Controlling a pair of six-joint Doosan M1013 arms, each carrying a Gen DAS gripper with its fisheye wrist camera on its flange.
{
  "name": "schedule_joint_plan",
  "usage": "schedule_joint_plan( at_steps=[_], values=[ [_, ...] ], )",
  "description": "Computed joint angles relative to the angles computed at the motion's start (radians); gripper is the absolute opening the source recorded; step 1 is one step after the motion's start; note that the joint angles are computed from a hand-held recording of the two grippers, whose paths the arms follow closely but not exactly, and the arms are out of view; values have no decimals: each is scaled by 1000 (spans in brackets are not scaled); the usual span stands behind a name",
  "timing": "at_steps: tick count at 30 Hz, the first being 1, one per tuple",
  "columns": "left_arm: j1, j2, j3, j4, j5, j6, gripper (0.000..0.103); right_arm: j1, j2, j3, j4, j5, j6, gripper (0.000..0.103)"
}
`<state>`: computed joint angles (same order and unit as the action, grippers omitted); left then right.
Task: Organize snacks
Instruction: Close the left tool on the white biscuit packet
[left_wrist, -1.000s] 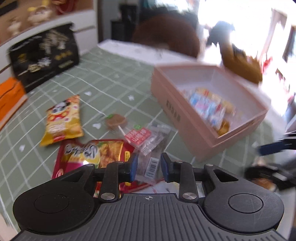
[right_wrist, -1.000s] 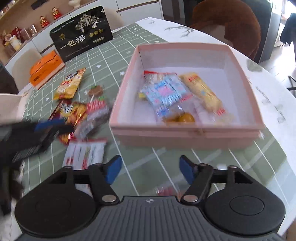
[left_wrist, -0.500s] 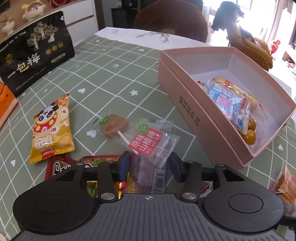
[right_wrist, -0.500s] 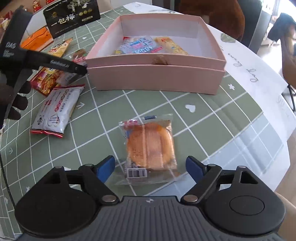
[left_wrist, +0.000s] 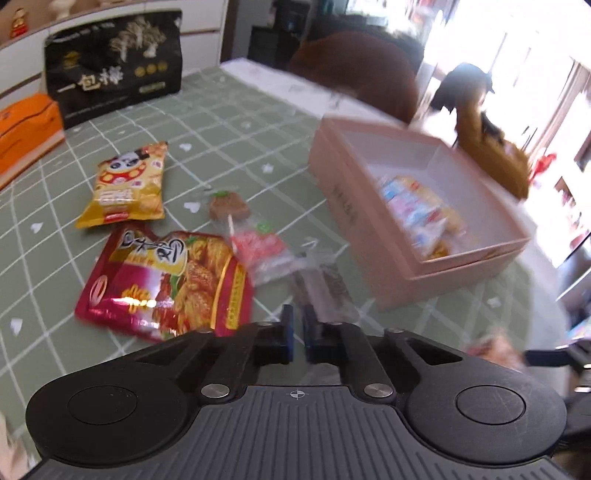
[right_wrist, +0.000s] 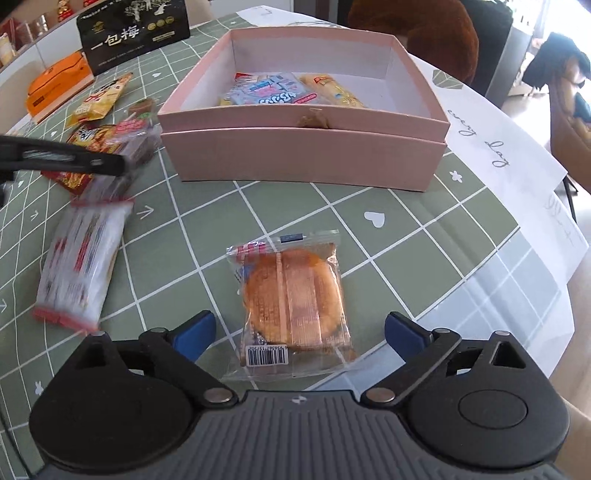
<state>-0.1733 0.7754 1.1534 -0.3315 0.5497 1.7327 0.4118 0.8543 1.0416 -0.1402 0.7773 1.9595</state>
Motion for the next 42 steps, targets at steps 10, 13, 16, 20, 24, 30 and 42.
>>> schedule_joint_plan(
  at_steps=[10, 13, 16, 20, 24, 30, 42],
  values=[
    [11, -93, 162, -221, -52, 153, 8, 3, 5, -8, -19, 9, 27, 100],
    [20, -93, 185, -273, -25, 165, 9, 4, 6, -10, -24, 13, 41, 100],
    [20, -95, 206, -293, -38, 178, 10, 6, 2, -1, -27, 4, 53, 101],
    [19, -104, 212, -278, -36, 166, 14, 8, -6, 17, -35, -15, 60, 103],
    [26, -129, 247, -262, -76, 96, 18, 5, -5, 11, -13, -4, 26, 103],
    [57, -114, 251, -402, -18, 142, 19, 14, -33, 36, -28, -62, 36, 90],
    [57, -58, 172, -646, 138, 290, 36, 19, 0, -34, 234, -39, -193, 48]
  ],
)
